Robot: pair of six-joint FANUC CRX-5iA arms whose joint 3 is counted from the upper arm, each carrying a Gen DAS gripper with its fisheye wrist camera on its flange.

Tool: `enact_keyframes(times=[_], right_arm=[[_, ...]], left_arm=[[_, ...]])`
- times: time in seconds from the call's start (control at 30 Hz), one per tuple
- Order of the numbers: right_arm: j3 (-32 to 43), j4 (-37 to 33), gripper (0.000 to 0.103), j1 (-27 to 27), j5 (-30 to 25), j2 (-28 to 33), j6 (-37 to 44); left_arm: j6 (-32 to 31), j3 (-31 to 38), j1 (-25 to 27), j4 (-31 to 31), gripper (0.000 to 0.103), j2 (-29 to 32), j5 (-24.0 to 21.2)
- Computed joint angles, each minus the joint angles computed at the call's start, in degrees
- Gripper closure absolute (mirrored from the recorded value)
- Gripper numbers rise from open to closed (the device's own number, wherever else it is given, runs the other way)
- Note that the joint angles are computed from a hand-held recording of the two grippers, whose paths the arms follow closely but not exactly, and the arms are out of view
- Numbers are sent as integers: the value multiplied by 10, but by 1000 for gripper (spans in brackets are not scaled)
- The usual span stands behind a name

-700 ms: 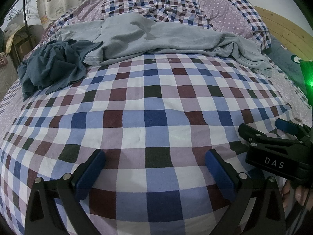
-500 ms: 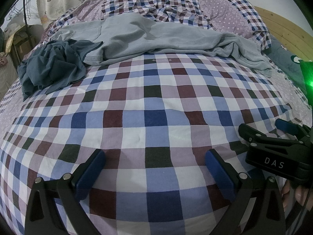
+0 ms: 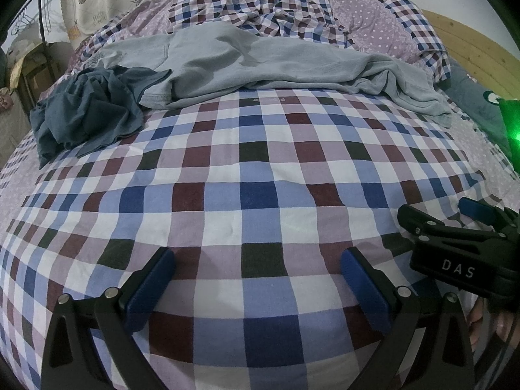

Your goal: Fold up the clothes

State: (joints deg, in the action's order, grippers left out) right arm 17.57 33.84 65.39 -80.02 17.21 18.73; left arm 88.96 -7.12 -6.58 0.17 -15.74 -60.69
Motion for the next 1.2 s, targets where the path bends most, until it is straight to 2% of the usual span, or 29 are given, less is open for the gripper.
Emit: enact_keyframes(times=[0.3,0.57,0.87,1.2], right_arm=[[2,-1,0,5,-4,1,-10],[8,-2,0,4,-10,5,-6],[3,-18,0,-2,6,-4,2],[-17,-52,0,-17,53,-28,40]], left_arm=[[10,7,-10,-18,0,2,-4],[1,5,-2,-5,0,4,-5],[-18,0,12,23,0,5,-7],[-115,-8,50,100,0,18,-23]])
